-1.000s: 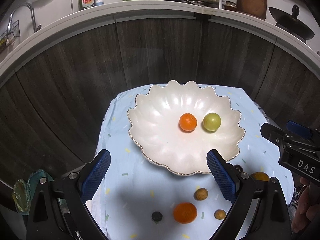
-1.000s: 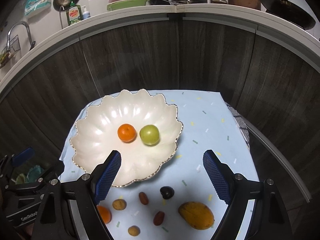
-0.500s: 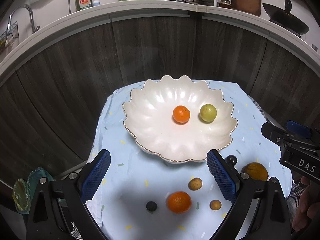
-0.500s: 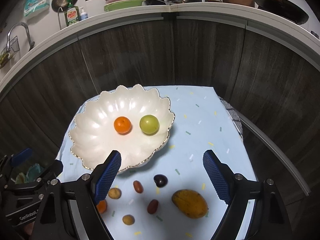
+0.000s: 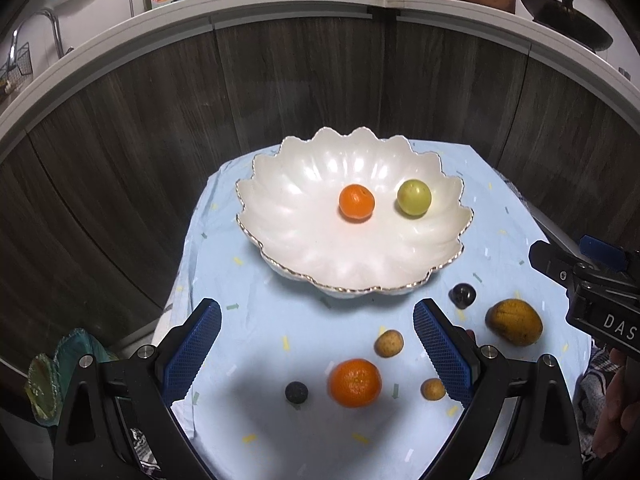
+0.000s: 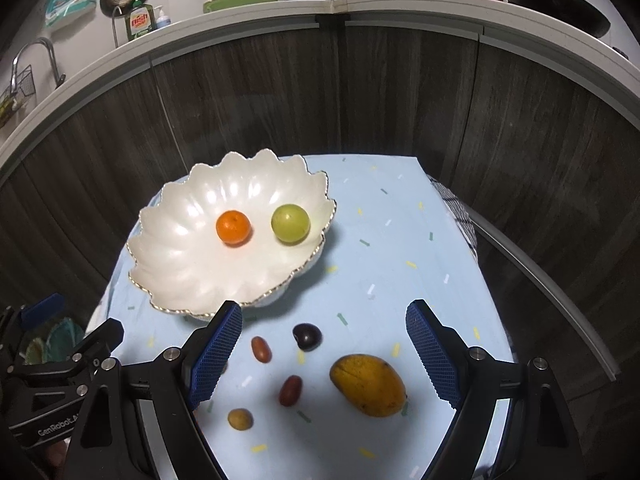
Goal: Organize fruits
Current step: 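Withdraw both tools from the bowl toward the remaining fruits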
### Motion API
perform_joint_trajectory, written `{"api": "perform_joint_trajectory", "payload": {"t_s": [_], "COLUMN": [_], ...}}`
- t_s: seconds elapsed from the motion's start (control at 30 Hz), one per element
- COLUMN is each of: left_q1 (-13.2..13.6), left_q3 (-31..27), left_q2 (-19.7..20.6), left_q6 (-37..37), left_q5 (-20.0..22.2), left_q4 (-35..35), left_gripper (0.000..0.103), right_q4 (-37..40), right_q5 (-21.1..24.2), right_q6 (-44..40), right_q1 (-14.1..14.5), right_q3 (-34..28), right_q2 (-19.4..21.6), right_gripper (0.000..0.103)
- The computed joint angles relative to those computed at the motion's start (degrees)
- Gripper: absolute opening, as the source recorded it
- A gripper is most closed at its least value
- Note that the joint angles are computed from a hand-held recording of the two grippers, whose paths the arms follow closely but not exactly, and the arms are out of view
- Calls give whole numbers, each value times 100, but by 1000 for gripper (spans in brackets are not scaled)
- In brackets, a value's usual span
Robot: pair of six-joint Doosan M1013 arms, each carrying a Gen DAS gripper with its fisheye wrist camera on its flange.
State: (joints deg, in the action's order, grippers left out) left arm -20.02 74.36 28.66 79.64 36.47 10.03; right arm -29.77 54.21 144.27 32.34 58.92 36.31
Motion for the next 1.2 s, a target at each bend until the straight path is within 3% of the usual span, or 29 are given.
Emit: {"api": "perform_joint_trajectory", "payload": {"t_s": [0.8, 1.2], "left_q1": [-129, -161], "left_q3": [578, 803], "left_q2": [-91, -100], "left_q6": [-78, -519], "left_q5": [-512, -1054], "left_q4": [170, 614], "left_gripper": [98, 98], "right_q4": [-28, -217], "right_q5": [-351, -385], "right_q6": [388, 670], "right_q1": [-9, -17], "right_q3": [825, 968], "right_q2": [-215, -164], "right_gripper": [85, 85]}}
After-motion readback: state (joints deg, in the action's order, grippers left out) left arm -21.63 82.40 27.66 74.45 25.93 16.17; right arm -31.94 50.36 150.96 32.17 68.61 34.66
